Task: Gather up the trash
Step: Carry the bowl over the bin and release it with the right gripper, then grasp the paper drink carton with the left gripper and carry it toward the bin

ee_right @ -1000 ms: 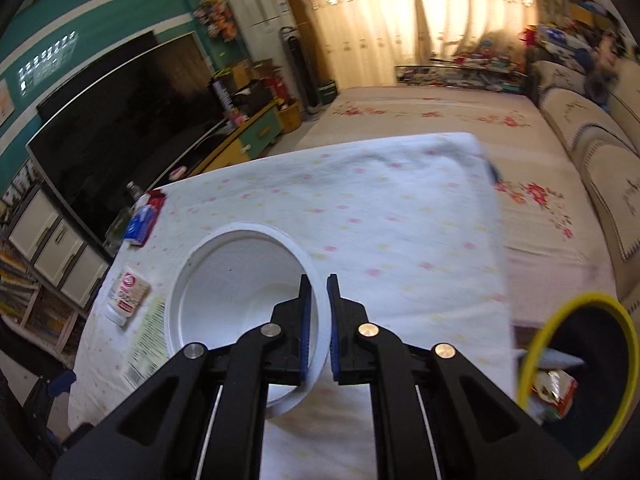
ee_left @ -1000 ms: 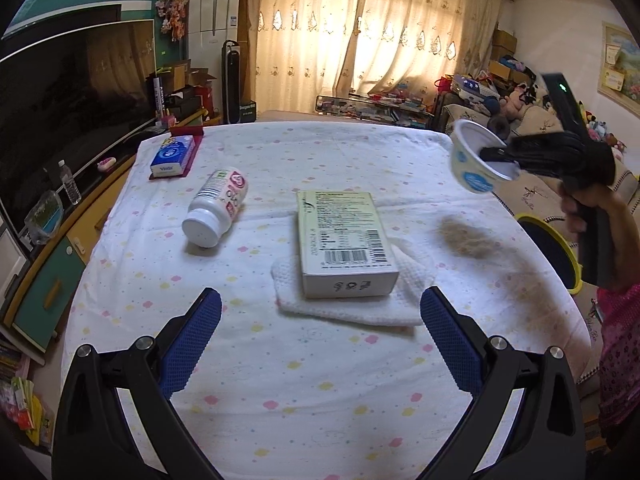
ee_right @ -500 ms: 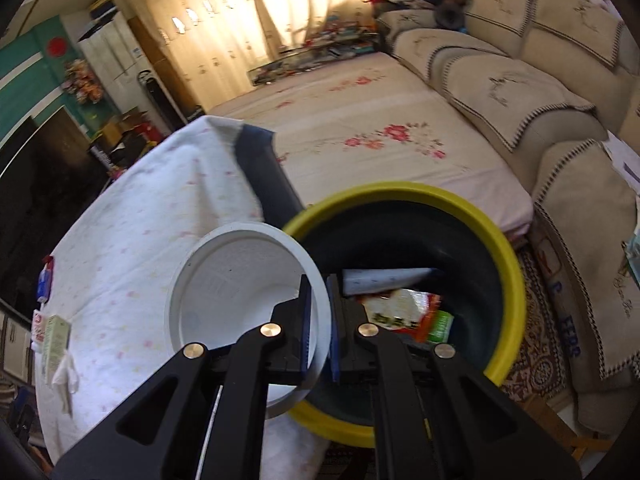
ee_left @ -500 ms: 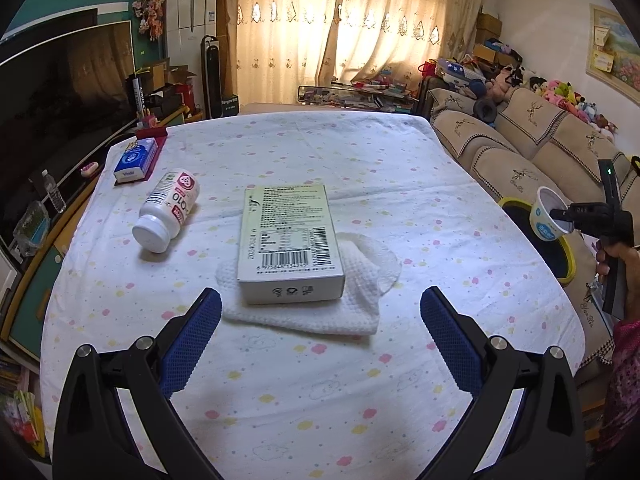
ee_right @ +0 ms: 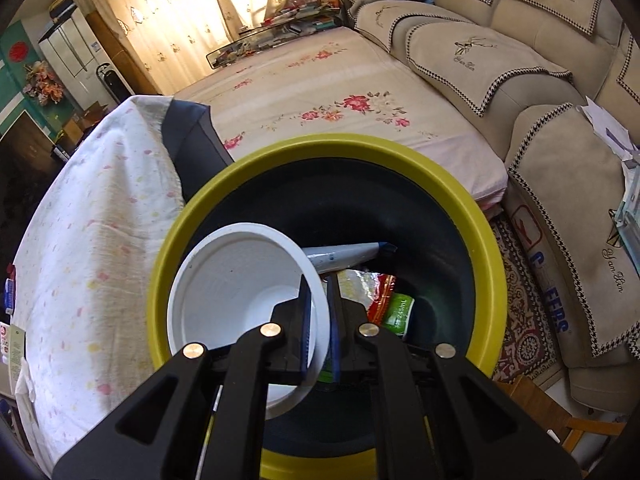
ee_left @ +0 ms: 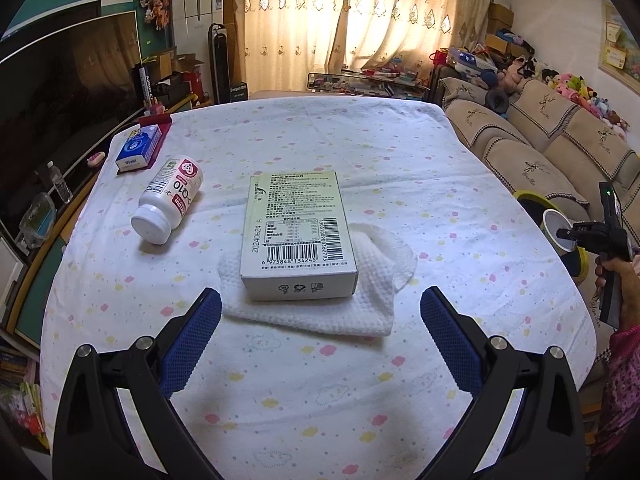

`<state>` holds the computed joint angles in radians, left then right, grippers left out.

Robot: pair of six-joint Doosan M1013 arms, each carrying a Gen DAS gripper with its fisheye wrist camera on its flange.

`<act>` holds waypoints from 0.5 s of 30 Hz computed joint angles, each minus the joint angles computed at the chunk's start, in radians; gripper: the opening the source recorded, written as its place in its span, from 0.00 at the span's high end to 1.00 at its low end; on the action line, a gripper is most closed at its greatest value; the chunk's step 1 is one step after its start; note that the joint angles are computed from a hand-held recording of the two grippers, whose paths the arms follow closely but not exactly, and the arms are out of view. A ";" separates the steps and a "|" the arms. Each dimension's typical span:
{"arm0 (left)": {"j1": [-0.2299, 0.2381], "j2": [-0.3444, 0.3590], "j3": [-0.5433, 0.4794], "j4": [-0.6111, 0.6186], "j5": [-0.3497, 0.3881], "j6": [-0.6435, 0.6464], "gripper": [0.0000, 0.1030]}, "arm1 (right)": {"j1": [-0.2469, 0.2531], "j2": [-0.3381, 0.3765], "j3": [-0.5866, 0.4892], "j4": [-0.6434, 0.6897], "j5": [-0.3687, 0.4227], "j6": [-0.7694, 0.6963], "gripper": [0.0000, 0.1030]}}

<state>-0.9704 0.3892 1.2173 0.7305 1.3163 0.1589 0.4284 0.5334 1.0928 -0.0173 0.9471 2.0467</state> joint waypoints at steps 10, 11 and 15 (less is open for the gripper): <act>0.013 0.014 -0.013 -0.018 0.005 0.022 0.05 | 0.004 -0.019 0.023 -0.030 -0.029 0.020 0.73; 0.014 0.015 -0.015 -0.018 0.008 0.024 0.05 | 0.006 -0.023 0.028 -0.032 -0.036 0.019 0.72; 0.020 0.020 -0.024 -0.018 0.023 0.031 0.05 | 0.013 -0.038 0.042 -0.043 -0.058 0.018 0.68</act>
